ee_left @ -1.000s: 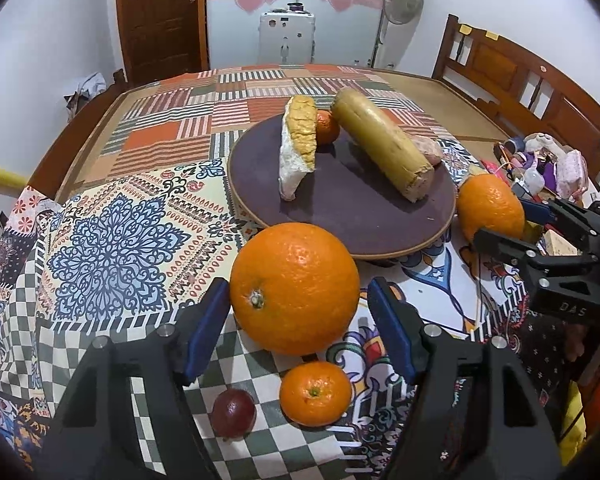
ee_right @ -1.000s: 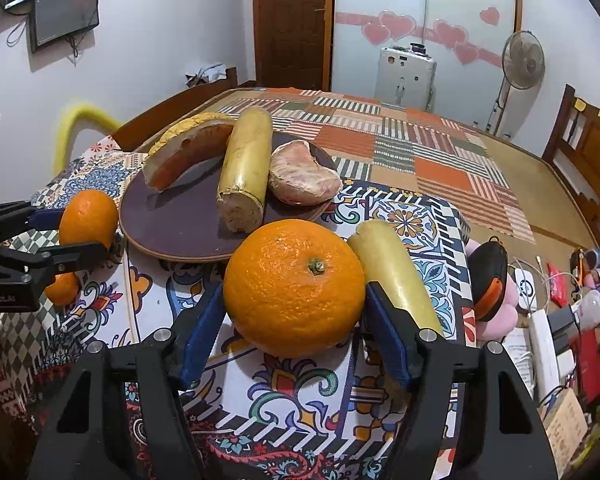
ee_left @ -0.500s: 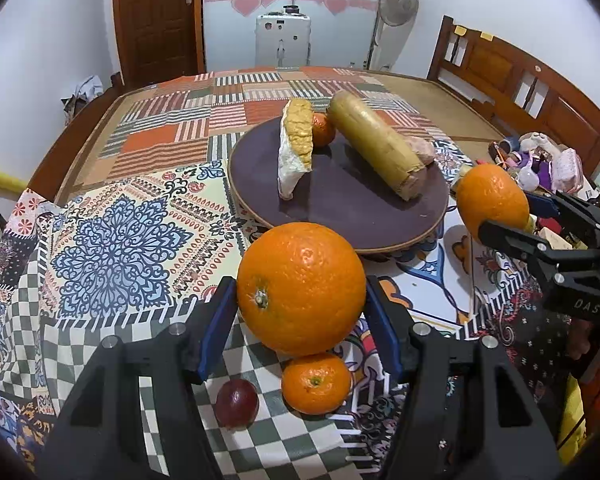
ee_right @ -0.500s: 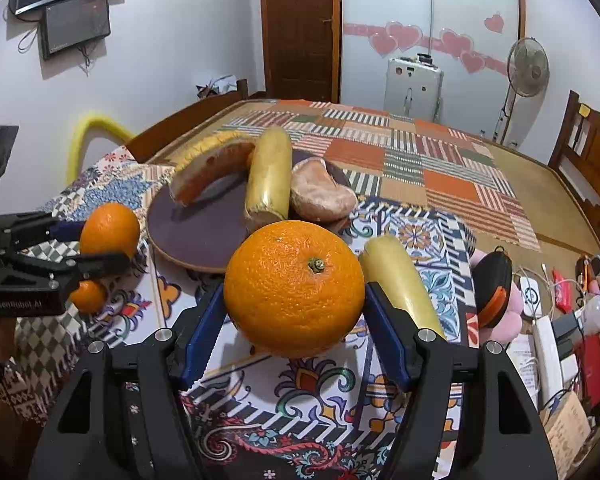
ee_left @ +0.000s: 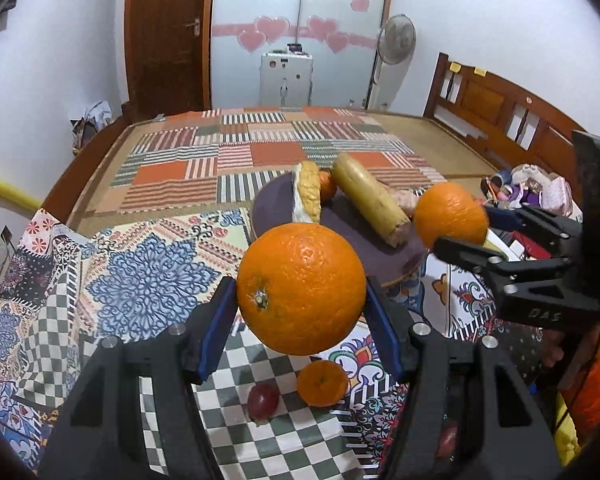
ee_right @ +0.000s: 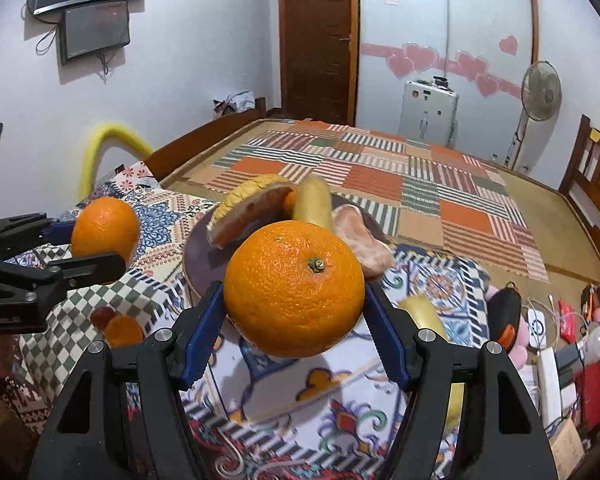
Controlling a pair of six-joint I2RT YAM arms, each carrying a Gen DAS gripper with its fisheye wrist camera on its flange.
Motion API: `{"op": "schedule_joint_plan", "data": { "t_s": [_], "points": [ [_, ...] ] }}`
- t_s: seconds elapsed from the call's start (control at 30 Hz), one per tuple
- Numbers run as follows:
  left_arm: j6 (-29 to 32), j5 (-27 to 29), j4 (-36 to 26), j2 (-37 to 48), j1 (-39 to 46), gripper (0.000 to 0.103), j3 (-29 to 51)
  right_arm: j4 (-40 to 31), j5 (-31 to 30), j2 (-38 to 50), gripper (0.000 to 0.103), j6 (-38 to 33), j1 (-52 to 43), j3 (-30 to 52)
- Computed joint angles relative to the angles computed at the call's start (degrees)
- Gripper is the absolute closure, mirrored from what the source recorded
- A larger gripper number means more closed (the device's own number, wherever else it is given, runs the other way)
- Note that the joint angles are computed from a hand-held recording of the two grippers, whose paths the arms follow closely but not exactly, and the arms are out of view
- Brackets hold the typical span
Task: Organize fruits
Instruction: 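Grasp a large orange with the left tool while the right tool grasps another large orange, then lower both large oranges onto the purple plate and open both tools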
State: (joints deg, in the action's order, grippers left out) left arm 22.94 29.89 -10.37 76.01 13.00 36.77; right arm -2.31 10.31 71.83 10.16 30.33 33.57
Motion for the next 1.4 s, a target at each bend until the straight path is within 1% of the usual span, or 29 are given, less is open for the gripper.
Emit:
{"op": "schedule_joint_plan", "data": {
  "t_s": [0.33,0.53,0.63,0.7,0.83,0.9,0.97,1.07,1.3,1.4],
  "points": [
    [1.67,1.26,1.86,2.51,2.41,0.041,0.40,2.68,-2.34,12.32,0.037,-0.83,0.87,7.97],
    [2.22,3.76,2.81,4.97,4.39,0.041,1.44,1.89,-1.98,16.94,0.037,-1.98,0.42,11.78],
    [2.26,3.63,4.06,5.83,4.34,0.041,1.29,1.60,-2.56,18.70,0.037,-2.18,0.23,13.13],
    [2.31,3.53,4.72,6.27,4.23,0.041,1.10,0.86,-1.66,19.43,0.037,-2.35,0.90,14.13],
    [2.23,4.17,4.50,6.91,4.35,0.041,1.27,0.07,-2.56,22.18,0.037,-2.37,1.31,15.95],
    [2.33,4.23,4.72,7.02,4.49,0.041,1.11,0.15,-2.03,23.67,0.037,-2.50,1.68,16.73],
    [2.60,4.16,4.71,7.17,4.57,0.041,1.14,-0.22,0.84,24.42,0.037,-3.16,3.03,17.35],
    [2.85,4.05,5.06,8.04,5.07,0.041,1.49,-1.07,1.80,25.10,0.036,-3.82,3.61,18.26],
    [2.22,3.84,3.86,8.46,5.43,0.041,2.73,-5.50,-0.28,24.78,0.036,-3.73,2.34,20.44],
    [1.81,3.75,3.67,7.96,5.16,0.041,3.01,-4.53,-3.15,22.36,0.029,-2.98,1.20,18.65]
  ]
}}
